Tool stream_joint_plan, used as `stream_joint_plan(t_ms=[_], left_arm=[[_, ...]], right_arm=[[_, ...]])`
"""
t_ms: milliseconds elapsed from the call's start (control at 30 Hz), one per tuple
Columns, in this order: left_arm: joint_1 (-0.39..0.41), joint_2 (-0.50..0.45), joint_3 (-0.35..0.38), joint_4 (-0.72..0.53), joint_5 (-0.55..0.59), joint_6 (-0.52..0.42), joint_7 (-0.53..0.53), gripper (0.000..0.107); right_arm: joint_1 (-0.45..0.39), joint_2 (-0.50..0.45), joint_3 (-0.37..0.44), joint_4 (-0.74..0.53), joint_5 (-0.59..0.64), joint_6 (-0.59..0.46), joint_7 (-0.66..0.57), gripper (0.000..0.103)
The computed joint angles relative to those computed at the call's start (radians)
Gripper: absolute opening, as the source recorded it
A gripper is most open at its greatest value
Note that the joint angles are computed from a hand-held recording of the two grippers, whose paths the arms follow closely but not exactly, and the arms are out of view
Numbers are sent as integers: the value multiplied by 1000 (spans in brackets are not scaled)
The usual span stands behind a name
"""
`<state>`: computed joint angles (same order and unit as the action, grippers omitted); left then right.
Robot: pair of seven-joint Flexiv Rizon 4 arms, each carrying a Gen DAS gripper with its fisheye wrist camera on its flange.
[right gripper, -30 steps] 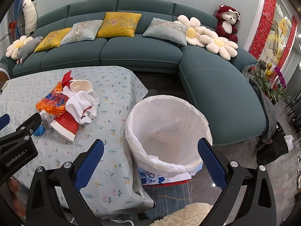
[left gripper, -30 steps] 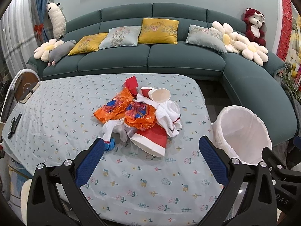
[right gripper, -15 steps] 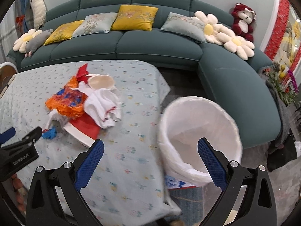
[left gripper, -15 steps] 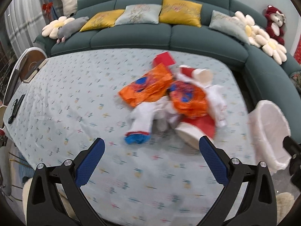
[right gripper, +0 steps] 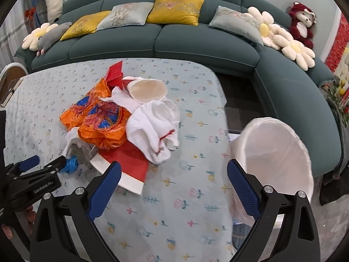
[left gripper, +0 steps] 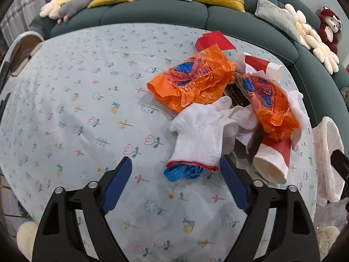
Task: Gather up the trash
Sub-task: 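Reach both tools into the trash pile and close the right gripper on white tissue, then carry the white tissue in the right gripper to the wastebasket and release it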
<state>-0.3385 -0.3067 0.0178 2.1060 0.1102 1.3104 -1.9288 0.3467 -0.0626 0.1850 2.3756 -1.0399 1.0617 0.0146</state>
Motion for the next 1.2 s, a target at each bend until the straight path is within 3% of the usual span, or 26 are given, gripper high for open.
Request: stream_joint_plan(t_ms=[100,167,267,333,500,667,733,933,1200], left_arm=[[62,-16,-77,22,-107,27,96,54],[118,-9,-151,59,-212,62,187,29],[153,4,-213,97,-332,100,280,18],[145,12,-214,110,-364,129,310,13],[156,46,-247,152,-459,165,382,9],[123,61,-214,147,-472,166,380,8],[120,75,-212,150,-482,168,386,8],[65,121,-177,136,-450,170,349,8],[-2,169,-172,92,-394,160,302,7]], right_arm=[[1,-43,-12,-24,7,19,-9,86],[0,-64,-24,-34,4,42,-7,81],[-1,-92,-45,-53,-12,77,6,78],[-5,-114,-61,-67,-29,108,15,75],[0,-185,-86,-111,-22,166,4,62],[20,-218,-119,-114,10,240,-31,18],[32,-202,-121,-109,15,214,-47,11],[-5,-100,-132,-48,-97,244,44,9],[-132,80,-70,40,-195,239,123,9]])
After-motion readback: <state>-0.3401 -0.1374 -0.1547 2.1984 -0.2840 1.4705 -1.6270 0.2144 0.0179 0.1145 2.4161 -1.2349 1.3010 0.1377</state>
